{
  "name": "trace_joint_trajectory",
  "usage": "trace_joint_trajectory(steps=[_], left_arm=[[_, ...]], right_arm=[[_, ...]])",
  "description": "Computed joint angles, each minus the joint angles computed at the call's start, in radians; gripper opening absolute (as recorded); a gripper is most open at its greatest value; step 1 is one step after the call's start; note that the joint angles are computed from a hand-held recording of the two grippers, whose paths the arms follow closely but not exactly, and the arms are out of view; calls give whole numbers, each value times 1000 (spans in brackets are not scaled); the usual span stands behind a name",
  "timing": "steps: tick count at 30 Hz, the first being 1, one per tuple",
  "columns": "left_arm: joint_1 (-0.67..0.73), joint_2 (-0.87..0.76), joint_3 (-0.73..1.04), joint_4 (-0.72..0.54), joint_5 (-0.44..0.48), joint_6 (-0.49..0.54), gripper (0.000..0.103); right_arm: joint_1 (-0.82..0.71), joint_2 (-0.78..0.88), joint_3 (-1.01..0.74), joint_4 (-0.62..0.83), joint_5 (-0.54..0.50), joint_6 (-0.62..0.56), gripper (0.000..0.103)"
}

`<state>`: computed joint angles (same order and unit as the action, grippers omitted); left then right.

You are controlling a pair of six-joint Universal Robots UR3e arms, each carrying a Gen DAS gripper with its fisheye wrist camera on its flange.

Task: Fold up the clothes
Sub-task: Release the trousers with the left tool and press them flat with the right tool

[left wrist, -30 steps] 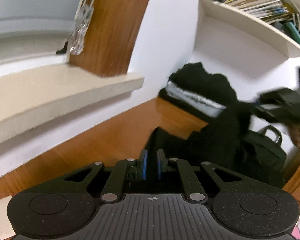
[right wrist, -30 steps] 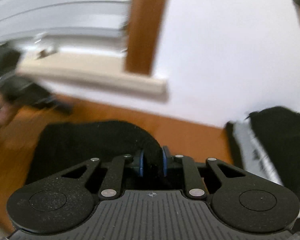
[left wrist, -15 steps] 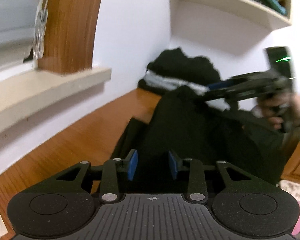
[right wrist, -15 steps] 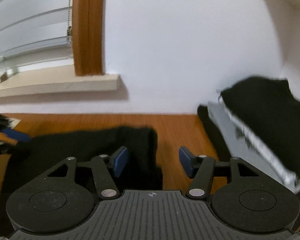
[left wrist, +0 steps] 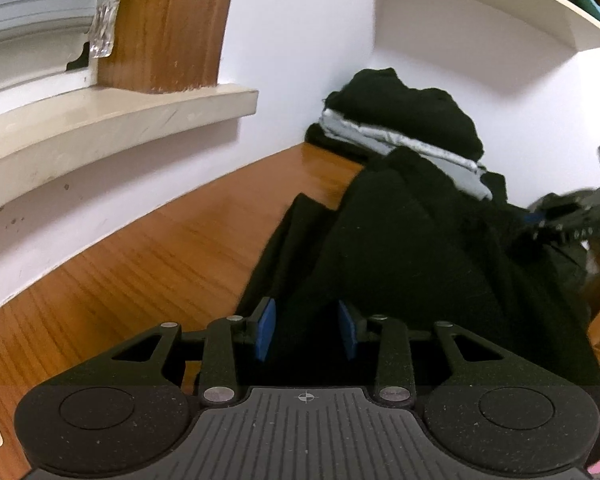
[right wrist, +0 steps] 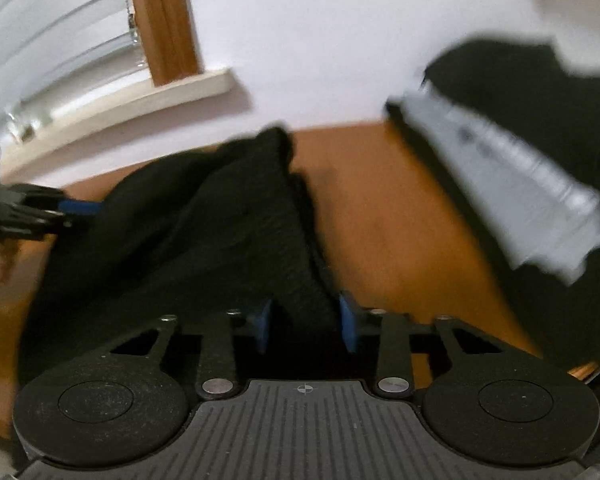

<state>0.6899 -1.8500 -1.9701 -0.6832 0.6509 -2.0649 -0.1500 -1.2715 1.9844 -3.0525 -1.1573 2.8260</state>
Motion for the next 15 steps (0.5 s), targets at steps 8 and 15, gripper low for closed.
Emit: trace_joint_trajectory(steps=[8, 15], left_arm=[[-1, 45, -64, 100, -2, -49, 38], [-14, 159, -92, 16, -72, -23, 39]], right_arm=[[60, 103, -91, -79, -192, -8, 39], [-45, 33, 213, -495, -57, 90, 54]])
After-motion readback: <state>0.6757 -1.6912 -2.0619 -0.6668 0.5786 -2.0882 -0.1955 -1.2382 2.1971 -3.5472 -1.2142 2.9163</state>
